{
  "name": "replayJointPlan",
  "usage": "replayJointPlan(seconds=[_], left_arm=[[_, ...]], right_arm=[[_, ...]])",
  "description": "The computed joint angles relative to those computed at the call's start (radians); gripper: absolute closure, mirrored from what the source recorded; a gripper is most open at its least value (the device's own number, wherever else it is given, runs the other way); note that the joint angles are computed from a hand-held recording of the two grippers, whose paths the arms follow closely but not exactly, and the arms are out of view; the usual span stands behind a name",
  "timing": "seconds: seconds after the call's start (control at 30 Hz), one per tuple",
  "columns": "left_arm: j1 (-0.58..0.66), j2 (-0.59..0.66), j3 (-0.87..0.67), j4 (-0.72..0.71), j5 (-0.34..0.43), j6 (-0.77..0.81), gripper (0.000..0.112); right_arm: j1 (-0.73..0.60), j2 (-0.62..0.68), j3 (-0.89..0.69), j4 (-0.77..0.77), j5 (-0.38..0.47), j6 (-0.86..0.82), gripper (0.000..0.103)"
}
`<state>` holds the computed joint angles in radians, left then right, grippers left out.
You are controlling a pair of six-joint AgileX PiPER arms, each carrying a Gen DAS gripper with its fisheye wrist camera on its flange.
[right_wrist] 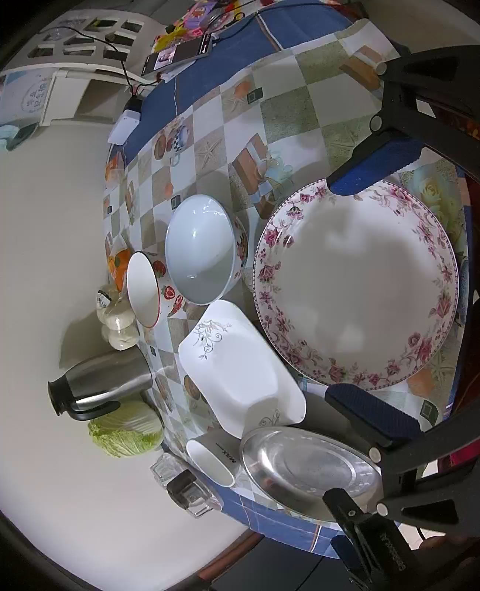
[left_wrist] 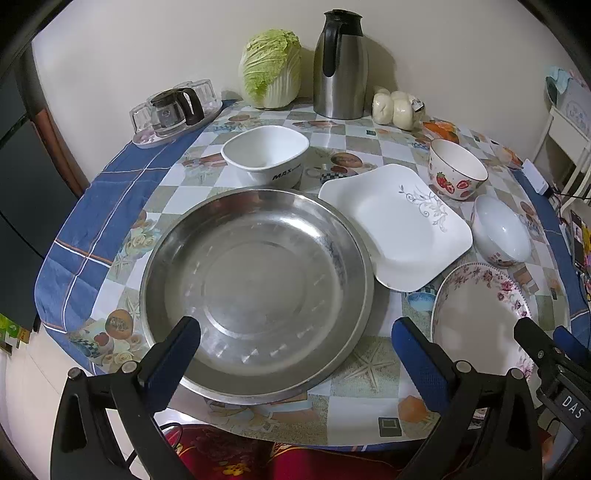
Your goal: Organize plates and bowls
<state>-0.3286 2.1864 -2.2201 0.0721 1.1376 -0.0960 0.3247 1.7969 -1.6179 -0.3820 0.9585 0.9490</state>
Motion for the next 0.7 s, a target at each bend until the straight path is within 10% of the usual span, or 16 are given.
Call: replayJointPlan(seconds=[0.7], left_arm=[[-0.008,0.006,-0.01,0.02,0.007,-0.011,0.009]], right_arm=[[-0.009,-0.004,0.009,0.006,-0.015,0.009,0.0]])
